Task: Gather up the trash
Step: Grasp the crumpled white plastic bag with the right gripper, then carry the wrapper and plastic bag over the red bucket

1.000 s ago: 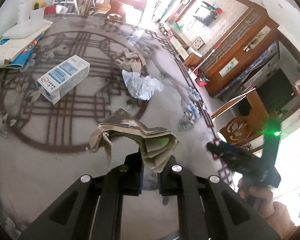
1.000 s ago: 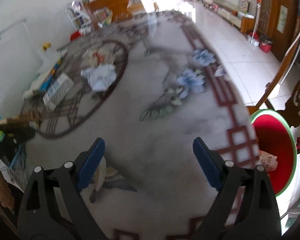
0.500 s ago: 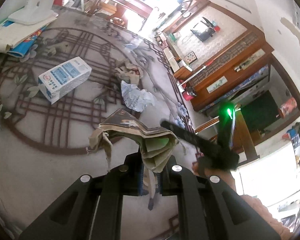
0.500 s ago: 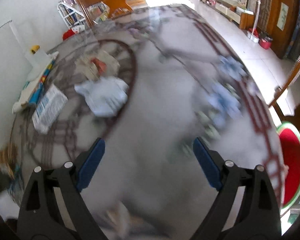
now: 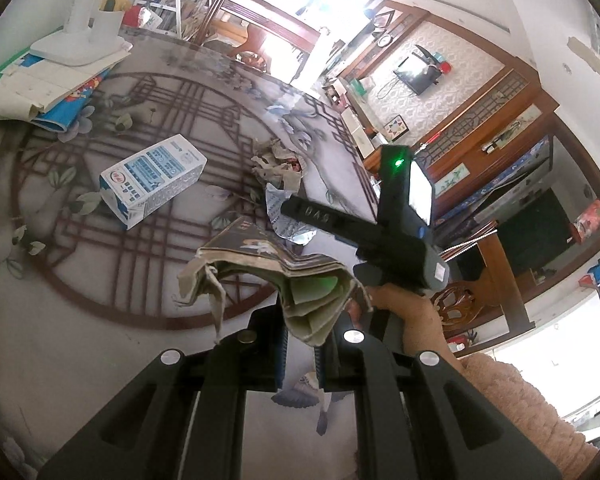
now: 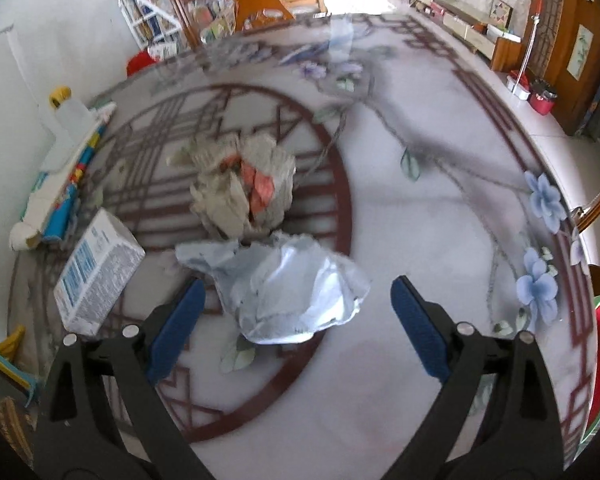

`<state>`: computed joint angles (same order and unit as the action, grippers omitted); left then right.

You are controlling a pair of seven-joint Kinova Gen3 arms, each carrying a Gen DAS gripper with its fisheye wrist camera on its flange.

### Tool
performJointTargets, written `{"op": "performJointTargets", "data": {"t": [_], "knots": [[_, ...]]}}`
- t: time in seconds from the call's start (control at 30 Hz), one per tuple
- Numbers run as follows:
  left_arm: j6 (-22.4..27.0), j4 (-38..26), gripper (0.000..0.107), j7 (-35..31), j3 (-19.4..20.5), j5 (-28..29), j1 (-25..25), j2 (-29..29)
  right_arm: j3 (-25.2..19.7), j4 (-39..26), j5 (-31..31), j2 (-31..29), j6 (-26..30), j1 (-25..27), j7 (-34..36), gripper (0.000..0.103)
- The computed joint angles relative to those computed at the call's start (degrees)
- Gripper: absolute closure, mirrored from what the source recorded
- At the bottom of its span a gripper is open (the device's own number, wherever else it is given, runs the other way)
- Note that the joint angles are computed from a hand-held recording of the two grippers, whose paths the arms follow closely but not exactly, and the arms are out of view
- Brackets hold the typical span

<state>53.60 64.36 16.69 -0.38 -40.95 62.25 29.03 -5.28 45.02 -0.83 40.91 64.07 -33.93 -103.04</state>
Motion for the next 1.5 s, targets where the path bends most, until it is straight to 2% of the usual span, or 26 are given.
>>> {"op": "performJointTargets", "data": {"t": [0.07, 0.1, 0.2, 0.33, 0.57, 0.73, 0.87, 1.0, 1.1, 1.27, 1.3, 1.33, 1.43, 1.5], "knots": [[0.11, -0.2, 0.099, -0.38, 0.16, 0.31, -0.26, 0.13, -0.92, 0.52, -0.58, 0.06, 0.54, 0.38, 2.01, 0.035], [0.28, -0.41, 0.099, -0.66, 0.21, 0.44, -0.34, 0.23, -1.15, 0.95, -0.76, -0.08, 0.62, 0.44, 2.77, 0.045], [0.99, -1.06, 0.099, -1.0, 0.12, 0.6, -0.18, 0.55, -1.56, 4.17, -0.21, -1.86, -1.05, 0.01, 5.56, 0.05], [1.66, -1.47, 0.099, -1.1, -0.06, 0.74, -0.04, 0.73, -2.37, 8.79, -0.23, -4.6, -2.66, 0.0, 9.33, 0.051], [2.7, -1.42, 0.099, -0.24, -0.47, 0.17, 0.65, 0.54, -3.44, 16.36, -2.98, -9.9, -4.31, 2.0, 10.77, 0.051], [2.55, -1.05, 0.099, 0.31, -0.13, -0.01, 0.46, 0.37, -3.54, 21.24, -2.17, -13.27, -5.77, 2.33, 12.32, 0.05], [3.39, -1.34, 0.099, 0.58, -0.15, -0.53, 0.81, 0.41, -3.53, 22.21, -2.38, -13.79, -6.22, 2.81, 12.11, 0.047], [3.94, -1.06, 0.099, 1.31, -0.04, -0.65, 0.87, 0.25, -3.99, 22.8, -3.55, -13.96, -6.79, 3.57, 12.38, 0.03], [4.7, -1.52, 0.099, 1.17, 0.17, -0.62, 0.77, 0.46, -4.09, 22.87, -4.03, -13.88, -7.17, 3.59, 12.13, 0.023], [5.2, -2.02, 0.099, 0.55, 0.38, -0.25, 0.59, 0.7, -3.68, 21.89, -4.08, -12.9, -7.59, 2.84, 10.22, 0.019], [5.16, -2.02, 0.099, 0.62, 0.33, -0.27, 0.63, 0.7, -3.24, 21.51, -2.95, -12.55, -7.35, 2.03, 9.72, 0.026], [5.27, -2.09, 0.099, 0.59, 0.33, -0.19, 0.62, 0.74, -2.99, 21.27, -2.12, -12.36, -7.03, 1.54, 9.45, 0.046], [5.65, -2.41, 0.099, 0.23, 0.38, 0.11, 0.52, 0.94, -3.56, 22.5, -2.4, -13.11, -8.36, 2.27, 10.05, 0.056], [6.1, -2.92, 0.099, -0.32, 0.47, 0.46, 0.38, 1.23, -4.12, 23.84, -3.49, -14.01, -9.41, 3.38, 10.87, 0.057]]}}
